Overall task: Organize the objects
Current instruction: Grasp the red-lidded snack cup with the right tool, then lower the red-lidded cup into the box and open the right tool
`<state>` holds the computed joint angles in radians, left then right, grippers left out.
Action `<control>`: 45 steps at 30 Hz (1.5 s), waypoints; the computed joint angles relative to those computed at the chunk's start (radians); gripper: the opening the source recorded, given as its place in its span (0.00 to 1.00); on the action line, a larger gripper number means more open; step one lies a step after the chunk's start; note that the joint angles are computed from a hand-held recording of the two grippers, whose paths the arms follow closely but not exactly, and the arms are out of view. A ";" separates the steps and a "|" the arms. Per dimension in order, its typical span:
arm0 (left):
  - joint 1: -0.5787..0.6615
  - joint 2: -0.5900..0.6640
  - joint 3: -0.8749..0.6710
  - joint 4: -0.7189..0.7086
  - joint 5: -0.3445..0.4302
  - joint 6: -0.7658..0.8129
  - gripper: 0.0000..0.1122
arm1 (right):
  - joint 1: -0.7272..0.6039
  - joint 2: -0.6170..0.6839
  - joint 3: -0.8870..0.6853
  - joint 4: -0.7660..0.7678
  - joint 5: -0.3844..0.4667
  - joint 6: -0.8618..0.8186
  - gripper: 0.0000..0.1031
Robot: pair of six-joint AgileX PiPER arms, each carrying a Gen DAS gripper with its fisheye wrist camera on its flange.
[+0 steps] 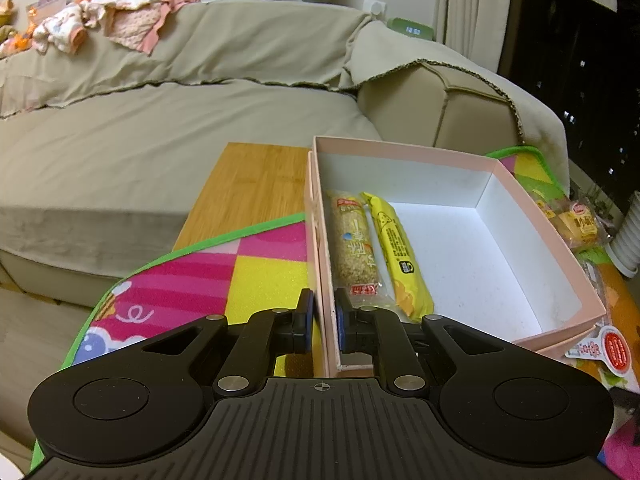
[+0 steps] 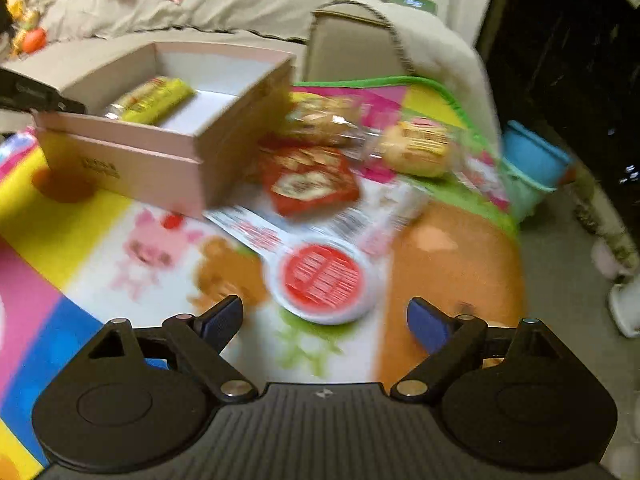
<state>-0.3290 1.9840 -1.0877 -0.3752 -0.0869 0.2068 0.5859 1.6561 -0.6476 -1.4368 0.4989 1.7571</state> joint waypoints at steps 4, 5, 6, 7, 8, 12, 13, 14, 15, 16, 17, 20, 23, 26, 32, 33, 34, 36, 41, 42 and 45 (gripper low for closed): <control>-0.001 0.001 -0.006 -0.072 0.011 0.089 0.11 | -0.083 -0.054 0.047 0.028 -0.087 0.067 0.87; -0.002 0.002 -0.008 -0.099 0.013 0.118 0.11 | -0.106 -0.063 0.055 0.010 -0.126 0.109 0.87; -0.003 0.002 -0.008 -0.128 0.013 0.148 0.11 | -0.120 -0.063 0.062 -0.040 -0.148 0.164 0.87; -0.003 0.002 -0.009 -0.136 0.013 0.156 0.11 | -0.117 -0.060 0.059 -0.058 -0.151 0.181 0.87; -0.004 0.002 -0.009 -0.156 0.013 0.176 0.11 | -0.106 -0.049 0.049 -0.059 -0.142 0.174 0.87; -0.002 0.001 -0.009 -0.153 0.020 0.177 0.11 | -0.027 0.046 -0.045 0.037 0.056 -0.010 0.88; -0.003 0.000 -0.008 -0.165 0.020 0.190 0.11 | -0.011 0.082 -0.076 0.049 0.156 -0.028 0.88; -0.004 -0.001 -0.009 -0.208 0.021 0.233 0.11 | -0.001 0.115 -0.091 0.031 0.238 -0.014 0.87; -0.004 -0.001 -0.009 -0.211 0.021 0.235 0.11 | -0.006 0.132 -0.094 -0.009 0.280 -0.001 0.87; -0.004 -0.001 -0.008 -0.213 0.019 0.238 0.11 | -0.010 0.118 -0.085 -0.021 0.282 0.023 0.87; -0.005 -0.002 -0.007 -0.247 0.018 0.272 0.11 | -0.019 0.083 -0.072 -0.016 0.244 0.052 0.87; -0.007 -0.005 -0.007 -0.395 0.018 0.421 0.11 | -0.125 -0.021 -0.019 -0.048 -0.030 0.167 0.87; -0.011 -0.003 -0.014 -0.543 0.020 0.572 0.11 | -0.146 0.009 -0.043 -0.087 -0.091 0.304 0.87; -0.010 -0.005 -0.016 -0.591 0.025 0.624 0.11 | -0.116 0.094 -0.118 -0.059 -0.031 0.286 0.87; -0.006 -0.006 -0.016 -0.547 0.031 0.581 0.11 | -0.175 0.188 -0.210 -0.125 -0.052 0.244 0.87; -0.004 -0.007 -0.014 -0.523 0.032 0.558 0.11 | -0.195 0.195 -0.221 -0.144 -0.076 0.245 0.86; -0.006 -0.006 -0.016 -0.538 0.032 0.574 0.11 | -0.206 0.196 -0.228 -0.139 -0.094 0.227 0.78; -0.005 -0.006 -0.016 -0.542 0.033 0.576 0.11 | -0.211 0.183 -0.230 -0.092 -0.117 0.156 0.60; -0.006 -0.006 -0.019 -0.591 0.034 0.626 0.11 | -0.172 0.100 -0.174 -0.015 -0.127 0.064 0.60; -0.005 -0.006 -0.019 -0.595 0.036 0.630 0.11 | -0.163 0.069 -0.157 0.041 -0.137 0.004 0.60; -0.011 -0.003 -0.026 -0.724 0.034 0.758 0.11 | -0.125 -0.023 -0.110 0.206 -0.139 -0.169 0.60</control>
<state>-0.3404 1.9810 -1.1140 -1.0994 -0.0532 0.9646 0.4608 1.6326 -0.7577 -1.2312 0.3603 1.5881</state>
